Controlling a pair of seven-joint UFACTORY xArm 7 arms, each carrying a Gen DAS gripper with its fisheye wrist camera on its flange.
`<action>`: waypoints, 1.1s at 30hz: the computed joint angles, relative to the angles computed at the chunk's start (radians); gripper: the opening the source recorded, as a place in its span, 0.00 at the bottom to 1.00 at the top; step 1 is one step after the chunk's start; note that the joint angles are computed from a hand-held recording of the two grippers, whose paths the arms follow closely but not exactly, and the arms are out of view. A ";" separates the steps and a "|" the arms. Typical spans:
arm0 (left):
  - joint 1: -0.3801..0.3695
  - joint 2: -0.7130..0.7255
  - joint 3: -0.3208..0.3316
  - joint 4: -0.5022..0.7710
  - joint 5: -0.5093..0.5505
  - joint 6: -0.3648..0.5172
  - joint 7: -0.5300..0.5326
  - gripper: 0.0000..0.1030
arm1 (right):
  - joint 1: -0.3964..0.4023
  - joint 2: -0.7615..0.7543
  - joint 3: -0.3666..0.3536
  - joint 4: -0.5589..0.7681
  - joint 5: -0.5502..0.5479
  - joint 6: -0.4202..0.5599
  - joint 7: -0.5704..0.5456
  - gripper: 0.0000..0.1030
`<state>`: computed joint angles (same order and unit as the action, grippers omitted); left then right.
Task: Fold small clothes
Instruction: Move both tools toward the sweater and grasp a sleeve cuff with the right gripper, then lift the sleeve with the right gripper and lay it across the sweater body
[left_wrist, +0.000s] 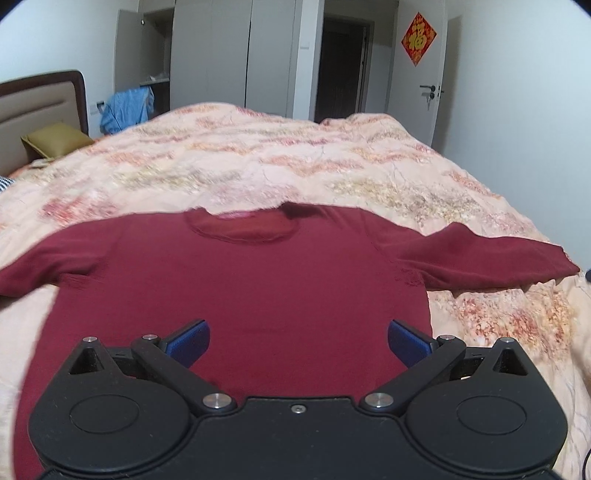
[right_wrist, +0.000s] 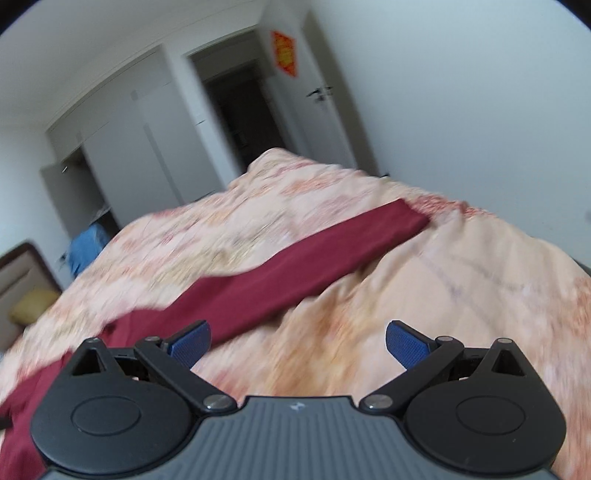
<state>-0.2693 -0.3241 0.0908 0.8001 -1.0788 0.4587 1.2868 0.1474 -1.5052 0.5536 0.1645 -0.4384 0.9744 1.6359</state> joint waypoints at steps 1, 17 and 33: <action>-0.004 0.022 -0.005 0.011 -0.001 -0.005 -0.004 0.99 | -0.022 -0.017 -0.031 -0.018 -0.021 -0.017 -0.006 1.00; 0.040 0.214 -0.107 0.119 0.021 -0.068 -0.063 0.99 | -0.742 0.272 -0.184 -0.086 -0.127 -0.582 -0.032 0.70; 0.106 0.208 -0.077 0.223 0.075 -0.018 -0.122 0.99 | -0.761 0.229 -0.030 0.081 -0.209 -0.455 -0.089 0.06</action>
